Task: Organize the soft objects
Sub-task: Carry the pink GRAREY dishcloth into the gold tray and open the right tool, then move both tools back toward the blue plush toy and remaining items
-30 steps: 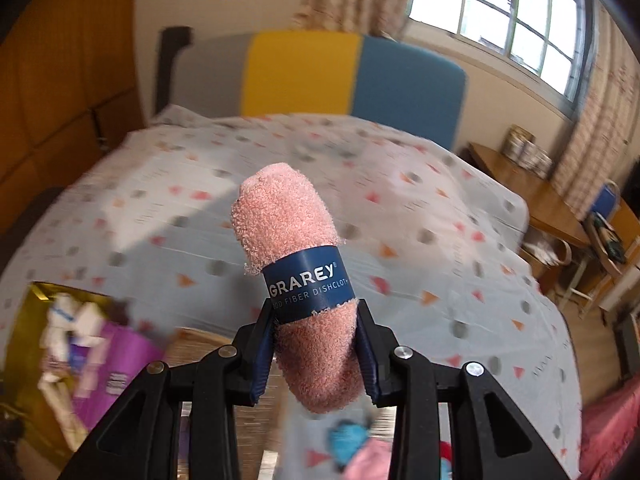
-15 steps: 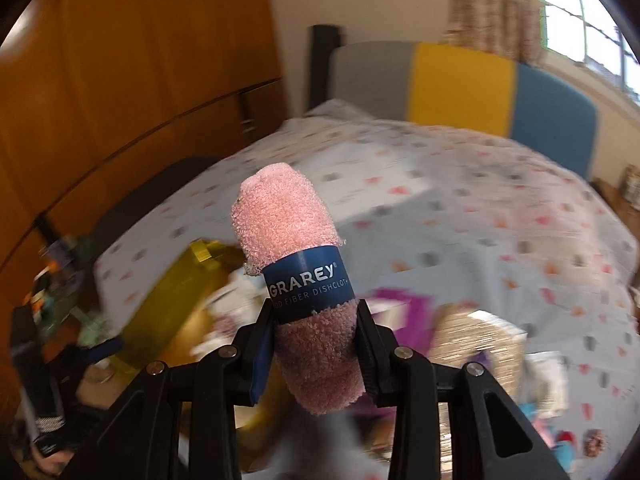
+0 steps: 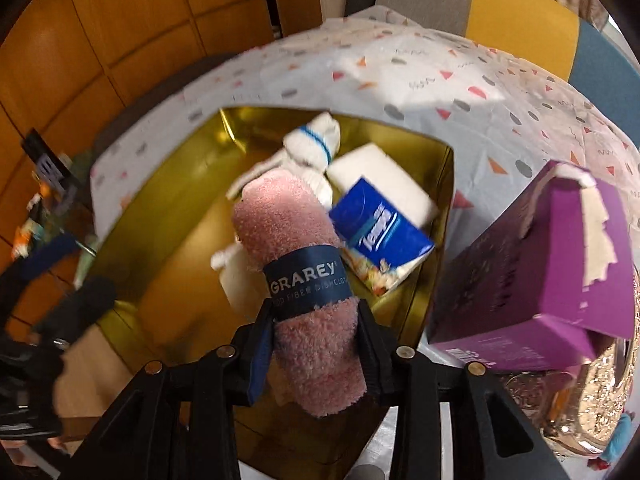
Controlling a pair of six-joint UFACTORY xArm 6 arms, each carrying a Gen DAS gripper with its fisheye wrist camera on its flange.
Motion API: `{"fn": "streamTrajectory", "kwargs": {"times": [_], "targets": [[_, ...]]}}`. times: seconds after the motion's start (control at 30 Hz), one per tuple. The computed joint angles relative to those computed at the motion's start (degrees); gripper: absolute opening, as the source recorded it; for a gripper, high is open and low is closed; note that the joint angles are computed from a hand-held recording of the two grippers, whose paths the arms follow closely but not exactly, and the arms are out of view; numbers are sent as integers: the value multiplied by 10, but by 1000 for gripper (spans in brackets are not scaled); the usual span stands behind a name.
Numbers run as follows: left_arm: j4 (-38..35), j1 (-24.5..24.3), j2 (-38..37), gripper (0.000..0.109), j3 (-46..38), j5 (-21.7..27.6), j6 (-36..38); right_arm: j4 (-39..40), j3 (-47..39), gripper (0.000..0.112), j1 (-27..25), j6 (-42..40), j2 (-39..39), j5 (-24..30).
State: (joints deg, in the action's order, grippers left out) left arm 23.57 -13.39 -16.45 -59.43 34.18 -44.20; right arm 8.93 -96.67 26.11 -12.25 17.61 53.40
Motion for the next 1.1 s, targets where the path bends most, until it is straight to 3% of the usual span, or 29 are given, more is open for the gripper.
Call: {"fn": "streamTrajectory", "kwargs": {"times": [0.3,0.43,0.83,1.1], "targets": [[21,-9,-2,97,-2,1,-8,-24,45,47,0,3,-20,-47],[23,-13,-3,97,-2,2,-8,-26,74,61,2,1,-45,-75],[99,-36,-7,97,-14,15,-29,-54,181,61,-16,25,-146,-185],[154,-68,0,97,-34,29,-32,-63,233,61,-68,54,-207,-230]]}}
